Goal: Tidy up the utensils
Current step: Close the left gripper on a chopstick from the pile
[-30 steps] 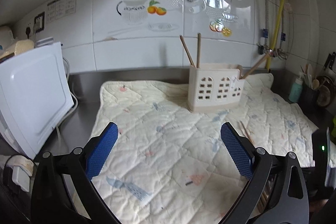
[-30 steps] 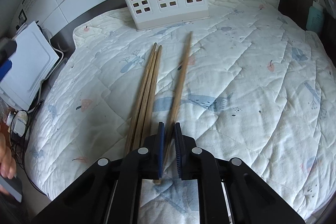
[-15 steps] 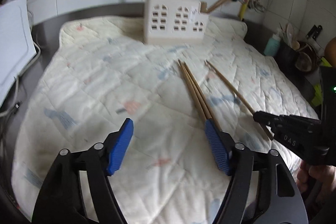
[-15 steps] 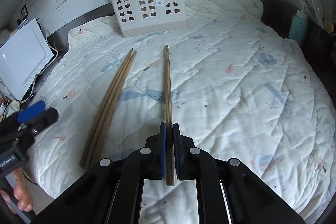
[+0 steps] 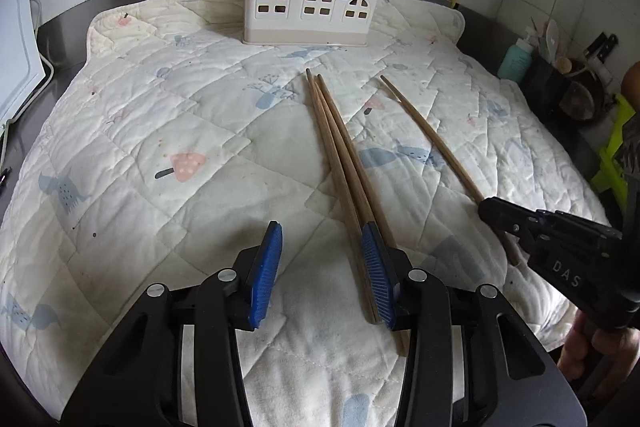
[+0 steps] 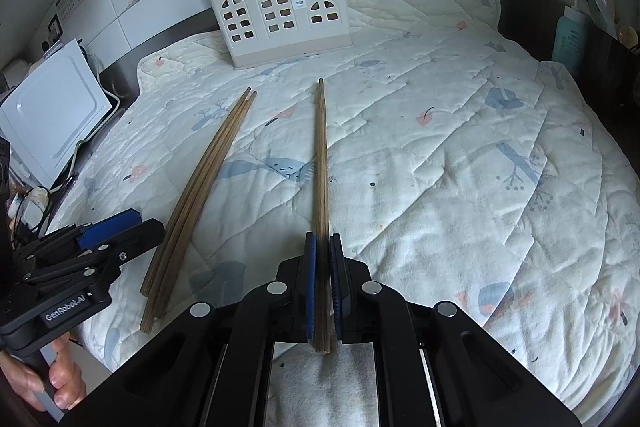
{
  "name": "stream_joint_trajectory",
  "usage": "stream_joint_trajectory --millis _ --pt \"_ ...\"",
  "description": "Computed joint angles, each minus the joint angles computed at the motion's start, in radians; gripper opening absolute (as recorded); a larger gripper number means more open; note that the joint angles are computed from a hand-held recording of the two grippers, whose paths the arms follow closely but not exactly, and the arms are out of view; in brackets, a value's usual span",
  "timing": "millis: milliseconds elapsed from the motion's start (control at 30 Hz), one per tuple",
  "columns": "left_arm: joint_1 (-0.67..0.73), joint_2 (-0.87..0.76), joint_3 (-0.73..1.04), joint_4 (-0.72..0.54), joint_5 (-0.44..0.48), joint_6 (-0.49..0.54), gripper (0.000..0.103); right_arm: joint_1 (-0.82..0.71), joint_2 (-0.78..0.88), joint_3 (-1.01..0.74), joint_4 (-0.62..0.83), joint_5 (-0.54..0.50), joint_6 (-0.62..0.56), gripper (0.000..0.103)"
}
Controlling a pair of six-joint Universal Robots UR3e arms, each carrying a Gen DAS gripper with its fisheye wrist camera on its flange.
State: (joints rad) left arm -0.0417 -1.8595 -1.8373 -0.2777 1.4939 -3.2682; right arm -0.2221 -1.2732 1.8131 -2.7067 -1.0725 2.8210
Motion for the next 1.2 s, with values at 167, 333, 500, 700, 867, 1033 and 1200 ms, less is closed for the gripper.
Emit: stream_joint_trajectory --millis 167,333,500,700,867,1033,1200 --pt "-0.027 -0.025 0.022 0.008 0.051 0.007 0.040 -0.003 -0.002 0.004 -0.002 0.002 -0.007 0.007" --pt "-0.073 -0.050 0.039 0.033 0.120 0.014 0.026 -0.007 -0.013 0.024 -0.018 0.000 -0.013 0.007" --pt "-0.099 -0.088 0.081 0.016 0.128 0.005 0.014 -0.014 -0.015 0.033 -0.023 0.010 -0.016 0.007" --pt "-0.063 -0.085 0.070 0.027 0.066 0.028 0.011 -0.019 -0.018 0.031 -0.009 0.019 -0.031 0.007" --pt "-0.056 -0.086 0.076 0.016 0.049 0.041 0.011 -0.015 -0.016 0.035 -0.025 0.015 -0.022 0.007" --pt "-0.031 -0.073 0.084 -0.022 0.007 0.041 0.009 -0.009 -0.016 0.048 -0.056 0.005 -0.025 0.006" --pt "0.005 -0.051 0.048 -0.001 -0.016 0.067 0.005 -0.018 -0.043 0.070 -0.083 0.006 -0.028 0.006"
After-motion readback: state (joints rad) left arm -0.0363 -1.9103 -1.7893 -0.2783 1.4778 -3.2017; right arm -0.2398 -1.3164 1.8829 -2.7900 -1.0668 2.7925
